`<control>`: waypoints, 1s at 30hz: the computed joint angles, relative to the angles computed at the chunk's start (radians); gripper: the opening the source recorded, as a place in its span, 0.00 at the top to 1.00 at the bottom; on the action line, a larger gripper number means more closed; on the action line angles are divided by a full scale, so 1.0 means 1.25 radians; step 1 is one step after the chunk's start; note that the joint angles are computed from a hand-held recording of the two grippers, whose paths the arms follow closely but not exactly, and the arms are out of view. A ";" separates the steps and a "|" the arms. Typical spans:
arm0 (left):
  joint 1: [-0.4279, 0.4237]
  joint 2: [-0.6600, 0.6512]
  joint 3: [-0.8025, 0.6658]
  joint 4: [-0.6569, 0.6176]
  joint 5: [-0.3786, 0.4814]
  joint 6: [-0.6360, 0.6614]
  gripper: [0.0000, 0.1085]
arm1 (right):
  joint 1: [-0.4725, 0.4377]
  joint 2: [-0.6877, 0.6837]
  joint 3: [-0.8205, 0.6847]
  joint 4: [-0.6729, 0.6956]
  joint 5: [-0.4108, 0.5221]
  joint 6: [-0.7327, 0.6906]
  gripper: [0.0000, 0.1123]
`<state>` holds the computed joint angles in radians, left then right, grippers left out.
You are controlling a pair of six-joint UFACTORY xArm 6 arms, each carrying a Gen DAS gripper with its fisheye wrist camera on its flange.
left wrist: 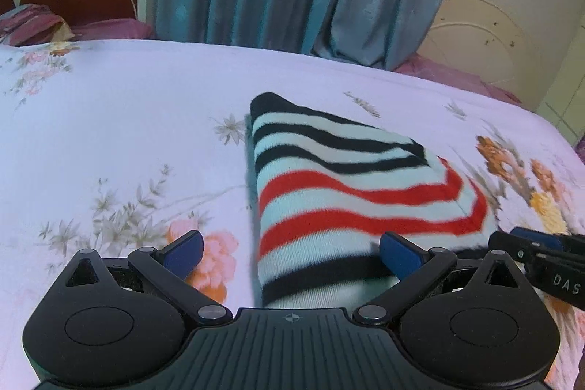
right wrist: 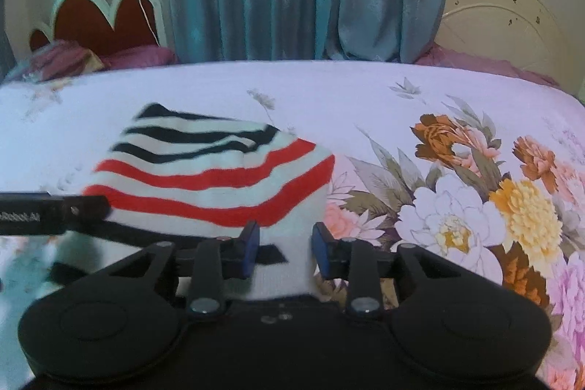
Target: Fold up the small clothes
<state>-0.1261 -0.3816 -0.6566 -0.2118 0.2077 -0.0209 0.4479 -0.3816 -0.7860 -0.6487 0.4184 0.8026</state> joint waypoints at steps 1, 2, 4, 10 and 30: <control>-0.002 -0.020 0.014 -0.018 0.007 0.024 0.07 | 0.006 -0.016 0.012 -0.008 0.002 0.003 0.72; -0.006 -0.040 0.029 -0.032 0.019 0.045 0.07 | 0.013 -0.030 0.022 -0.015 0.007 0.003 0.72; -0.012 -0.071 0.060 -0.039 0.034 0.070 0.07 | 0.025 -0.055 0.045 -0.015 0.011 0.006 0.72; -0.015 -0.077 0.092 -0.086 0.035 0.085 0.07 | 0.034 -0.070 0.074 -0.033 0.028 0.030 0.72; 0.000 -0.060 0.021 -0.148 0.126 0.101 0.07 | -0.012 -0.138 0.113 0.237 0.013 -0.127 0.41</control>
